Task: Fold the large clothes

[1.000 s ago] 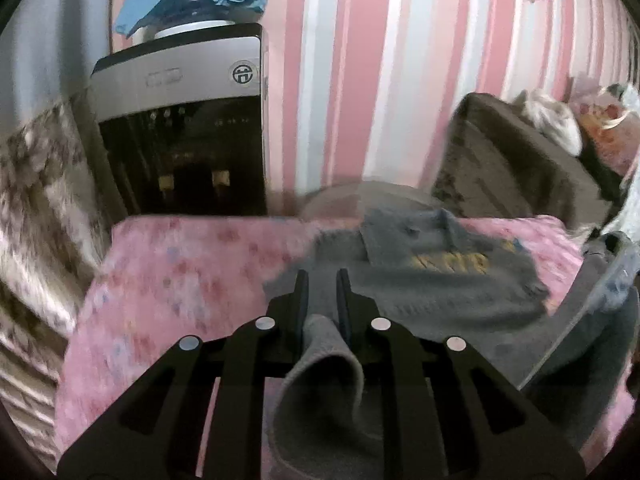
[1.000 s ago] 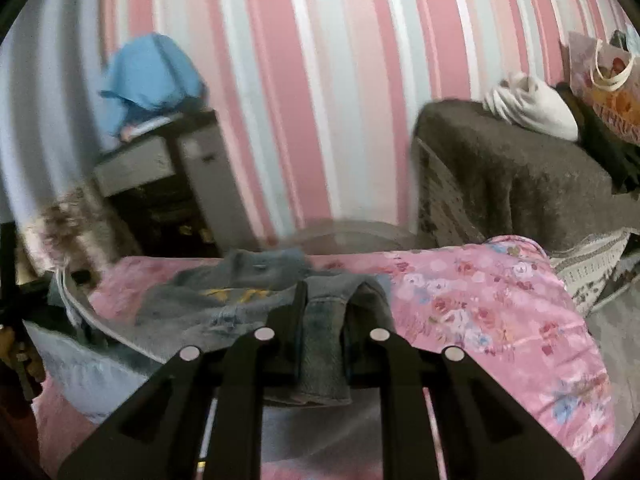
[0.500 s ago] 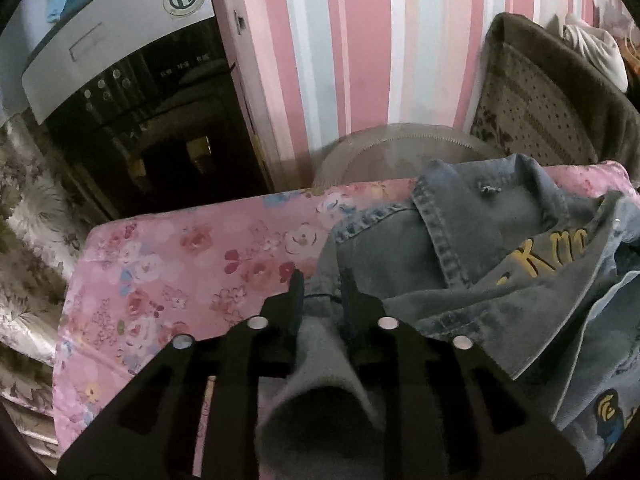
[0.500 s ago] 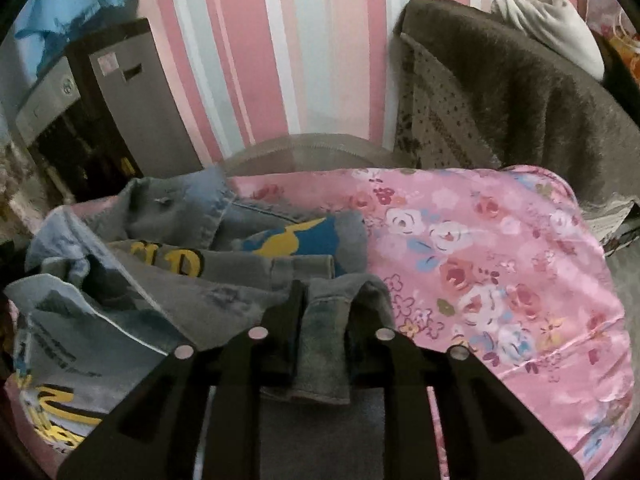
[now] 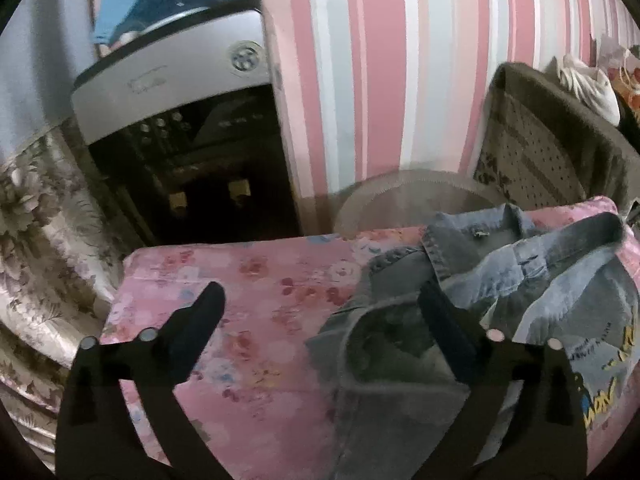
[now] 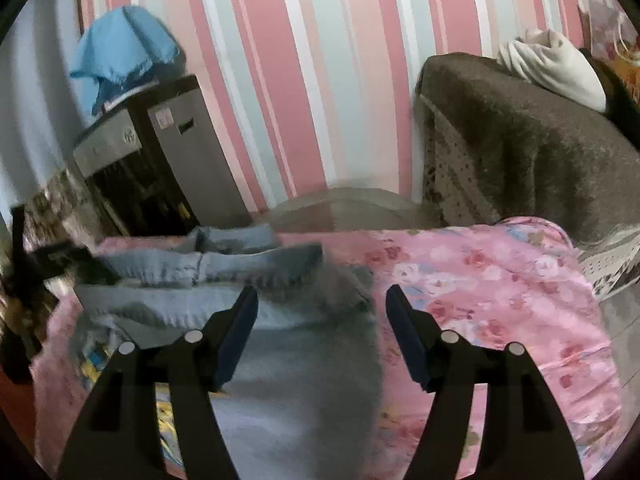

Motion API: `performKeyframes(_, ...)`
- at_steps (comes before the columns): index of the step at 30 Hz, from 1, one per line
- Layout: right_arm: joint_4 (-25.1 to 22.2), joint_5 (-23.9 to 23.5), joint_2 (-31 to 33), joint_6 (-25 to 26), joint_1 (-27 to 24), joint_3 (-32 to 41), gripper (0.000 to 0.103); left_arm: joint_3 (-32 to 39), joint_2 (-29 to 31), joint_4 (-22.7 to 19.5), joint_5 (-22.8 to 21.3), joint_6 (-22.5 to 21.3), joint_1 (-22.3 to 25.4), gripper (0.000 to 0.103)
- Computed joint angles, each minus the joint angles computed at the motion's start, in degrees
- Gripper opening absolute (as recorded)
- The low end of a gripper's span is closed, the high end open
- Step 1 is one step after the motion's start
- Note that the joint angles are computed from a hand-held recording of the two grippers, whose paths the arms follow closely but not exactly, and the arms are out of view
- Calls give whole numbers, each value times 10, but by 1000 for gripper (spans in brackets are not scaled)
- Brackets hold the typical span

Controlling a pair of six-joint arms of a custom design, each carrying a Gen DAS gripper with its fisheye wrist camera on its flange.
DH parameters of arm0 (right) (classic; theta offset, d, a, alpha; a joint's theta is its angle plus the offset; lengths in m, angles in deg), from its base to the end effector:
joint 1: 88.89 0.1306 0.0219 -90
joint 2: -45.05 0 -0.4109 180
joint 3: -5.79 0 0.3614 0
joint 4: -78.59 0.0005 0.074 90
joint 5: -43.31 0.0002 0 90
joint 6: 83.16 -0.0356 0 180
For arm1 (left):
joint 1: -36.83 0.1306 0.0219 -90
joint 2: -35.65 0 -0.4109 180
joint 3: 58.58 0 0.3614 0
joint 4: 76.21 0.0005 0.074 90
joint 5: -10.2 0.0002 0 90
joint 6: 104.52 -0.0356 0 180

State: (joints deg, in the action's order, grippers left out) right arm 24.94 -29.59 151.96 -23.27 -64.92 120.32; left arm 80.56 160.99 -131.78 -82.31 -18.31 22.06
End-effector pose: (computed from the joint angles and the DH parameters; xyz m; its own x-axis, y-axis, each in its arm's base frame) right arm 0.5294 0.2234 0.4938 -0.6701 0.2268 -0.7068 0.1554 0.9739 0.1652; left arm 0.6695 -0.1754 0.4789 -0.6280 0.2339 -0.7423 0.2652 0.9610 0.0784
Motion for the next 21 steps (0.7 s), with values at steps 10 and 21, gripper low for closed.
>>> performKeyframes(10, -15, 0, 19, 14, -8, -9, 67, -106, -65, 58, 9, -9, 27, 100)
performKeyframes(21, -12, -15, 48, 35, -7, 9, 67, -156, -61, 70, 25, -83, 18, 100)
